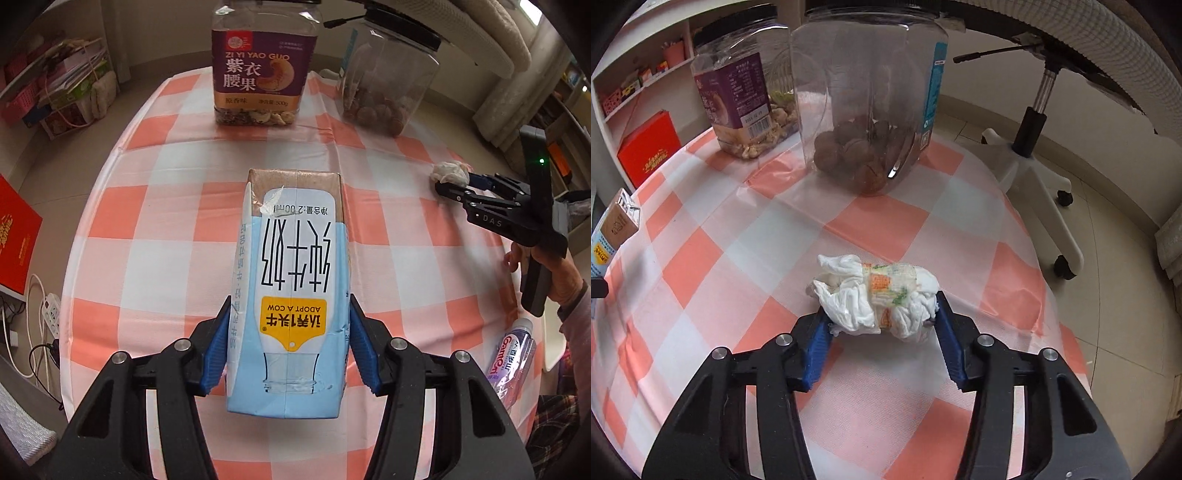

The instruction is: Collect trash

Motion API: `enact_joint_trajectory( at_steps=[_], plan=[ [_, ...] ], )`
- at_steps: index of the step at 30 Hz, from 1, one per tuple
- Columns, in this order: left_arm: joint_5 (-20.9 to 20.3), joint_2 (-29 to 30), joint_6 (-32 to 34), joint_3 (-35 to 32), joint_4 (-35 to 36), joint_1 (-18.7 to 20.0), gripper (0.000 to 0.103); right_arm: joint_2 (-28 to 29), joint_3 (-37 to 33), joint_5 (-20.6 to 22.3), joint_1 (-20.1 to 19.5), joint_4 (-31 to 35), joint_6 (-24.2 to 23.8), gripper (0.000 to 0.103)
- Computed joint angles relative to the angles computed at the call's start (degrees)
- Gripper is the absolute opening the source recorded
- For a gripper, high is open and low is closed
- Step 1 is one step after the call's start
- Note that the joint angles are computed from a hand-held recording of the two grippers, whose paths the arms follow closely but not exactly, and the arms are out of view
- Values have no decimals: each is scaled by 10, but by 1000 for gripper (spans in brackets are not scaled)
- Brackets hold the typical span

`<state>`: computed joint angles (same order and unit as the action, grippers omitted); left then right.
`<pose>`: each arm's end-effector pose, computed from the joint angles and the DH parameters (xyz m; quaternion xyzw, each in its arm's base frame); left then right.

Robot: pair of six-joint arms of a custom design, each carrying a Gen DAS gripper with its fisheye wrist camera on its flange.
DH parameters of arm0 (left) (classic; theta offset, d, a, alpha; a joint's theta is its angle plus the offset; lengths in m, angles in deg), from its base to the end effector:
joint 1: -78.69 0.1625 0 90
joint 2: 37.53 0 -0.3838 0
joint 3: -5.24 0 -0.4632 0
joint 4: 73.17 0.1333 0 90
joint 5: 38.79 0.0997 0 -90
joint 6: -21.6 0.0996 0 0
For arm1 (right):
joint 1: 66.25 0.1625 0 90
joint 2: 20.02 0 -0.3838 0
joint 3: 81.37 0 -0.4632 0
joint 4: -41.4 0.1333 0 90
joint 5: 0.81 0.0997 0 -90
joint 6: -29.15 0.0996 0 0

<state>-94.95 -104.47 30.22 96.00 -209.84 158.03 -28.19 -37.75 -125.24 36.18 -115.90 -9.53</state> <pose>0.0564 -0.7209 0.2910 0.1002 0.9342 -0.1946 0.2819 0.2657 -0.8480 -0.0688 0.3230 -0.8637 0.1906 0.3367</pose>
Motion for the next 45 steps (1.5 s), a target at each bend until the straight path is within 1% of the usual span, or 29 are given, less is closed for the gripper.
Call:
enact_joint_trajectory(
  at_steps=[2, 4, 8, 12, 14, 17, 21, 24, 28, 32, 37, 39, 41, 42, 43, 45],
  plan=[
    [7, 0, -11, -2, -6, 3, 57, 1, 0, 3, 4, -1, 23, 46],
    [21, -8, -23, 5, -20, 2, 57, -5, 13, 12, 11, -21, 20, 45],
    [42, -29, -47, 21, -73, -2, 57, -24, 45, 27, 38, -62, 24, 45],
    [86, -62, -68, 53, -131, -21, 57, -47, 82, 34, 67, -95, 46, 46],
    [104, -80, -79, 71, -155, -30, 57, -63, 109, 36, 80, -110, 66, 46],
    [134, -110, -91, 106, -185, -48, 57, -91, 156, 30, 97, -123, 108, 46],
    [162, -152, -118, 157, -207, -74, 57, -132, 229, 18, 113, -147, 157, 47],
    [184, -180, -121, 197, -228, -97, 57, -163, 284, 3, 118, -171, 175, 47],
    [190, -205, -134, 233, -223, -120, 57, -197, 348, -22, 124, -214, 173, 47],
    [184, -215, -146, 265, -250, -138, 57, -235, 410, -31, 124, -255, 169, 47],
    [184, -201, -119, 295, -326, -151, 57, -252, 449, -43, 118, -315, 142, 47],
    [177, -195, -131, 296, -318, -150, 57, -257, 459, -48, 115, -335, 134, 47],
    [165, -190, -145, 294, -307, -150, 57, -264, 469, -51, 112, -337, 135, 47],
    [165, -184, -144, 293, -311, -153, 57, -268, 473, -51, 110, -337, 137, 47],
    [168, -178, -135, 292, -321, -157, 56, -272, 479, -51, 107, -337, 138, 47],
    [173, -167, -111, 291, -337, -166, 42, -282, 489, -51, 103, -334, 146, 47]
  ],
)
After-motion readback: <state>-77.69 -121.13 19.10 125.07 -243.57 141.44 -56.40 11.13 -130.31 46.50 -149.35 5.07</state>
